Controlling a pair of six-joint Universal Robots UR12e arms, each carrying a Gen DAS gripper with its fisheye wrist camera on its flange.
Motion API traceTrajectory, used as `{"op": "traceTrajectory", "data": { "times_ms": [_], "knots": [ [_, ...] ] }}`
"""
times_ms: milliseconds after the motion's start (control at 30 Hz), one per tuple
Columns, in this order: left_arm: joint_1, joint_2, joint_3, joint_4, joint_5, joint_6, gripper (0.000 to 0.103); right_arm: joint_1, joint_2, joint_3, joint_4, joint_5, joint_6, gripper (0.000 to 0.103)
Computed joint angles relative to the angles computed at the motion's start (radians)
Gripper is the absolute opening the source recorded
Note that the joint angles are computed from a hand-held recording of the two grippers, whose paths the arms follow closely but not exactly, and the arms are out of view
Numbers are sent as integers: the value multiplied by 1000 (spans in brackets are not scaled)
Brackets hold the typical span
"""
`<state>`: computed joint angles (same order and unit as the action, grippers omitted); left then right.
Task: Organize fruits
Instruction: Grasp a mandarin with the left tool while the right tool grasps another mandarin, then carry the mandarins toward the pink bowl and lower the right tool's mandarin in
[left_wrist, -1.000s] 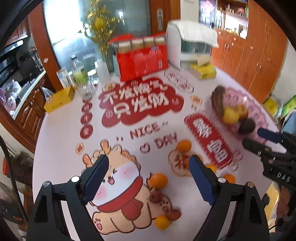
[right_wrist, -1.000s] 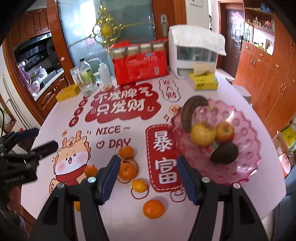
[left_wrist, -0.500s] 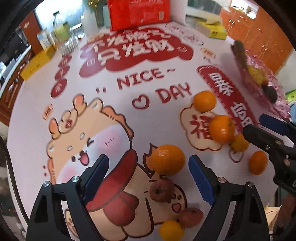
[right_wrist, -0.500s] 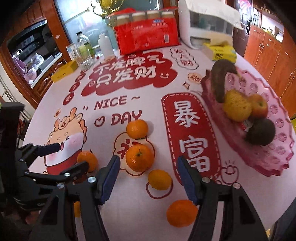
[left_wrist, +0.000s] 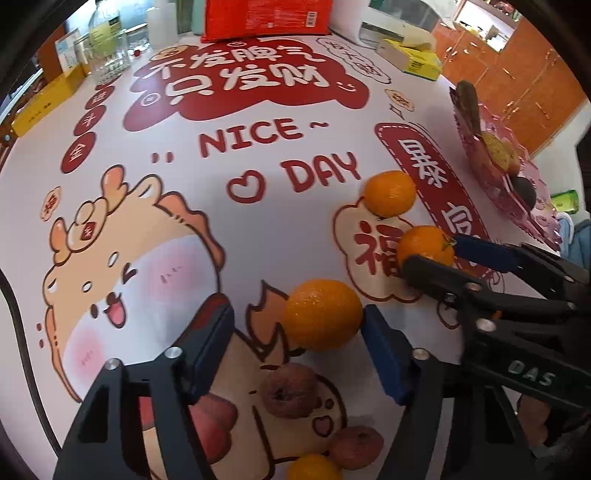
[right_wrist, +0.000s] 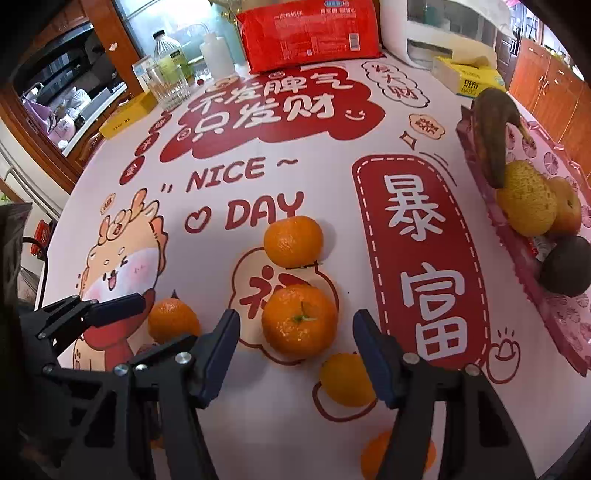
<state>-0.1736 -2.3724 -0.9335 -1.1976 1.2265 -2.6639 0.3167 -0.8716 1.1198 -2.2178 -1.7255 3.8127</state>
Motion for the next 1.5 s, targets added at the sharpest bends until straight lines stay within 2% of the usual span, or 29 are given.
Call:
{"op": "traceTrajectory", "data": {
  "times_ms": [100, 167, 233, 333, 467, 633, 900, 1067, 1233, 1500],
  "knots": [
    [-3, 0, -2, 7, -4, 11, 64, -8, 5, -1, 9, 29, 11, 57],
    [-2, -1, 0, 8, -10, 18, 61, -13, 6, 1, 11, 51, 20, 48],
    [0, -3, 3, 7, -24, 18, 58, -21, 4, 13, -11, 87, 34, 46],
    [1, -9, 16, -4, -39, 11, 55, -23, 3, 14, -13, 95, 37, 45],
    [3, -25, 46, -51, -70, -7, 46, -24, 0, 17, -8, 96, 37, 44],
    [-4, -31, 51, -52, -72, -12, 40, -26, -17, 44, -30, 97, 46, 44],
    [-10, -31, 49, -25, -50, -43, 38, -24, -47, 78, -74, 79, 35, 44],
    [-5, 1, 21, 20, -58, -61, 38, -21, -69, 97, -98, 71, 18, 44],
    [-7, 63, -34, 110, -37, -50, 38, -14, -97, 115, -116, 57, -12, 43],
    [-14, 159, -108, 248, -92, -79, 38, -5, -169, 159, -180, 5, -85, 43]
  ]
}}
